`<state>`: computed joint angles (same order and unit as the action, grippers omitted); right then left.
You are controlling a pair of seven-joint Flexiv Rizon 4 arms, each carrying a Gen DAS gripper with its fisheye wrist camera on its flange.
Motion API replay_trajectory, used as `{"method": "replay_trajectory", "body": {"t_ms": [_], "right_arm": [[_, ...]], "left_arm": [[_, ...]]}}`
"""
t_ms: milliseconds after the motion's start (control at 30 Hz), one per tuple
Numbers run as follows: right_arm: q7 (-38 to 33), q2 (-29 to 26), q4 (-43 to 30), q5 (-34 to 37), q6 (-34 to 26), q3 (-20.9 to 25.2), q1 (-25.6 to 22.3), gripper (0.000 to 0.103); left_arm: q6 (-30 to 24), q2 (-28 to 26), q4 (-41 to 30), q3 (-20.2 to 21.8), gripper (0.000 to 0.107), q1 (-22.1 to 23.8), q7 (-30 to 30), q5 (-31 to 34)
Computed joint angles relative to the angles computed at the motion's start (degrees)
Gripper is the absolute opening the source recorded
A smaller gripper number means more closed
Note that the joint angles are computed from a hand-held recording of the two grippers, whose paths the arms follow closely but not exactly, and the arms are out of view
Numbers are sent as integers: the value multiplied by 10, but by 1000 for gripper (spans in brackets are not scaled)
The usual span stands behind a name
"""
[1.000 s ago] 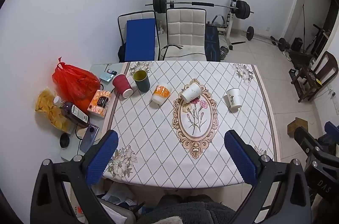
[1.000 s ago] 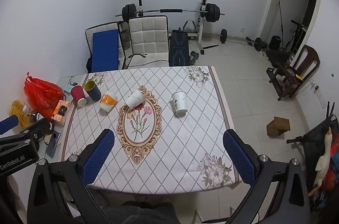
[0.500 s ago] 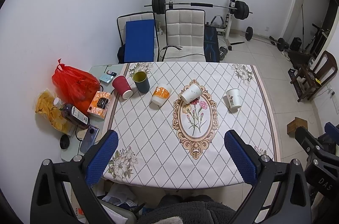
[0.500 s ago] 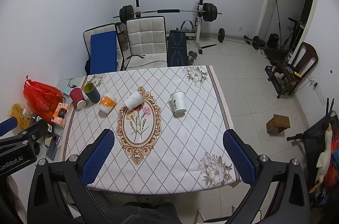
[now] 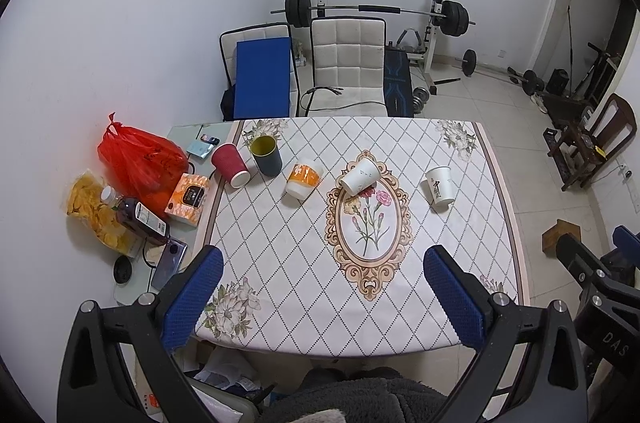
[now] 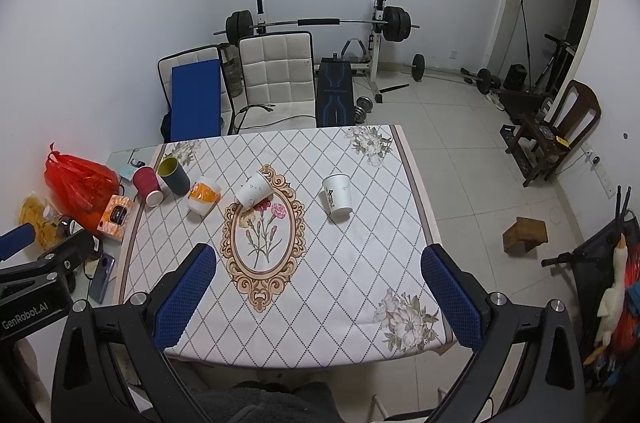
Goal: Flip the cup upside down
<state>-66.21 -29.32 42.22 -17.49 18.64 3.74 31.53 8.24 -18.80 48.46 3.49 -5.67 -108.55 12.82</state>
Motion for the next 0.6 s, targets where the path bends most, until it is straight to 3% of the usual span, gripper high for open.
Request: {"method": "replay_trajectory", "body": {"t_ms": [167,600], "right_arm": [[1,0,0,-1,0,-1,0,103],[-3,-6,-13,3,-8,-1,2,103]], "left_arm": [[-21,-13,-35,1,103,-3,5,7],[-13,-10,-24,3,103,-6,3,11]]}}
